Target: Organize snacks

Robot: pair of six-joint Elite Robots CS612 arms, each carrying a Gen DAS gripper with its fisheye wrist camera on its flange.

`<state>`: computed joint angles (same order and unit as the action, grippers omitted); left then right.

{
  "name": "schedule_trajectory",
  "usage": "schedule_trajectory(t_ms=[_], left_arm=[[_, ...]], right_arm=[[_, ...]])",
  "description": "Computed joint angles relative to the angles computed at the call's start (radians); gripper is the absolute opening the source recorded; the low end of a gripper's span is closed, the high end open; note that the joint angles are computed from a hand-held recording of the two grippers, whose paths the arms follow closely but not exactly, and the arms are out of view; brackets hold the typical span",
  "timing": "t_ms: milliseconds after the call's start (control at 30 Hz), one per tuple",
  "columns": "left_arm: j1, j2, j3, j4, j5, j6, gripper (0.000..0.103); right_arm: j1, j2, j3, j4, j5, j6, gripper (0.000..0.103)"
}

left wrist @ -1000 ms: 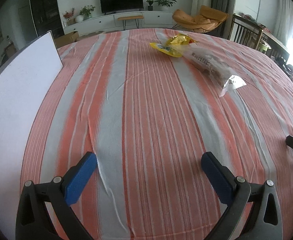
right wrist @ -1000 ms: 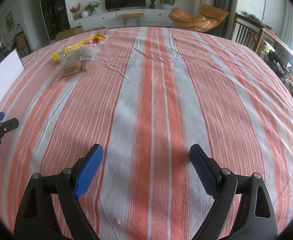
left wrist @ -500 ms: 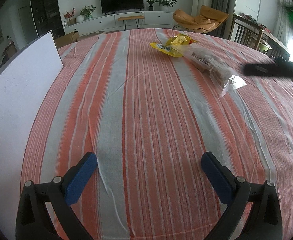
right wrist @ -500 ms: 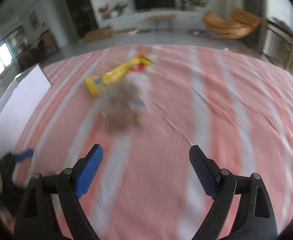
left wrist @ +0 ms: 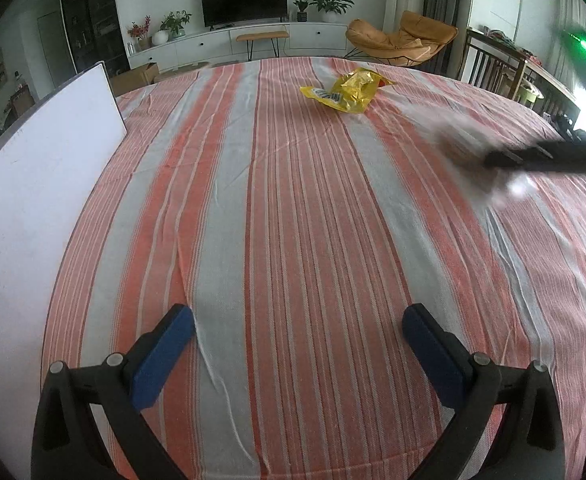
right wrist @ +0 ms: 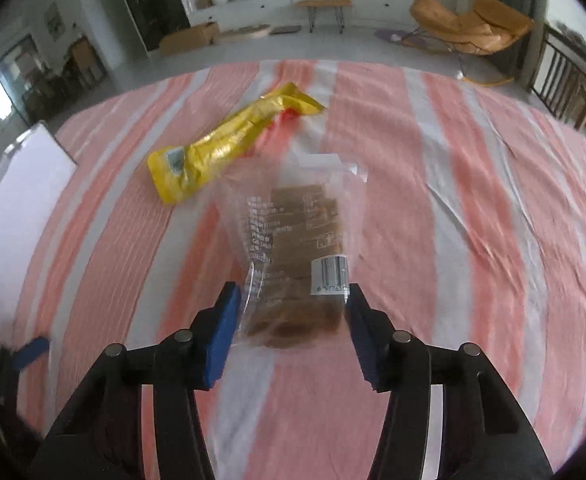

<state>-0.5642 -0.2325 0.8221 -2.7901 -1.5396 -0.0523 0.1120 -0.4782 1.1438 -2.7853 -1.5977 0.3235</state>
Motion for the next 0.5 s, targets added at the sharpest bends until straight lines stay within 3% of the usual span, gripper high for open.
schedule_trajectory(t_ms=[133,233,333,500], left_arm=[[0.000,0.000,0.001,-0.001,0.001,0.000,0.103],[0.000,-0.001,0.002,-0.001,0.001,0.000,0.103],[0.000,-0.001,0.002,-0.002,0.001,0.000,0.103],[0.000,-0.001,0.002,-0.002,0.001,0.000,0.103]], right_arm=[[-0.005,-0.098,0.223,-0.138,-0.041,0.029,0.049],[0.002,-0.128,0.314,-0.234,-0.103,0.016,0.052],[0.000,-0.132,0.349,-0.303,-0.116,0.021,0.077],[0.011,-0.105,0.331,-0.314,-0.159,0.001,0.090]])
